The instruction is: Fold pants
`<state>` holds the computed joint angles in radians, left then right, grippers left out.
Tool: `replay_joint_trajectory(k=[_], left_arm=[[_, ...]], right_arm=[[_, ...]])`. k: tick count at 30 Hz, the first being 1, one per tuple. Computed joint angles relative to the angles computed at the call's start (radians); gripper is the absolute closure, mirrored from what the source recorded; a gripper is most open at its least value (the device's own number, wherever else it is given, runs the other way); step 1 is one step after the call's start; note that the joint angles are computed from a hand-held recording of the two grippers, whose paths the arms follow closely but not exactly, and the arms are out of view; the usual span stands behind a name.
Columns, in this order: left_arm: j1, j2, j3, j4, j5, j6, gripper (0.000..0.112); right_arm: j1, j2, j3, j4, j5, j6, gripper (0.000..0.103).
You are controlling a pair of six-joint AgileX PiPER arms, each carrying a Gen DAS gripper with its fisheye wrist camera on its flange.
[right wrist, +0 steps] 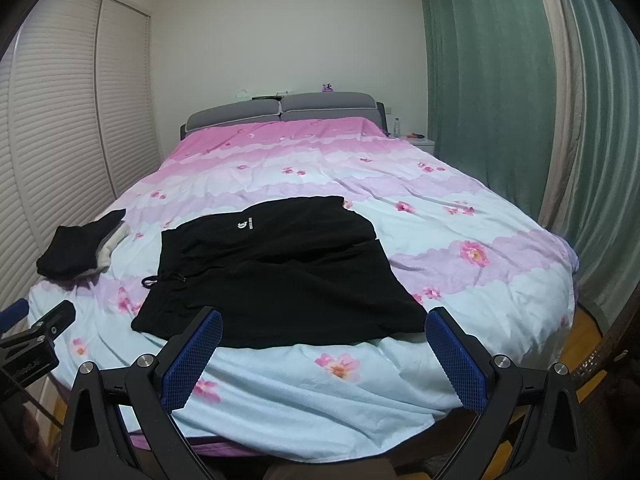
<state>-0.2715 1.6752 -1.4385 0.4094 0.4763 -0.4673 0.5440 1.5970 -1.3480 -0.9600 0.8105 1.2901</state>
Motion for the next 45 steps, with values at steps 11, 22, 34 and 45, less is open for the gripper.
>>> replay_joint_trajectory(k=[11,22,34,45], left_arm=[[-0.01,0.007,-0.011,0.02,0.011,-0.016,0.009],[-0.013,0.006,-0.01,0.021,0.013,-0.017,0.009],[-0.014,-0.001,0.001,0.038,0.008,-0.031,0.009],[-0.013,0.001,-0.002,0.039,0.007,-0.031,0.009]], right_arm=[[-0.003,-0.002,0.001,-0.004,0.0,0.003,0.0],[-0.002,-0.002,0.005,-0.008,0.001,0.011,0.0],[-0.002,-0.001,0.003,-0.005,0.004,0.008,0.0],[-0.004,-0.002,0.004,-0.005,0.002,0.007,0.0]])
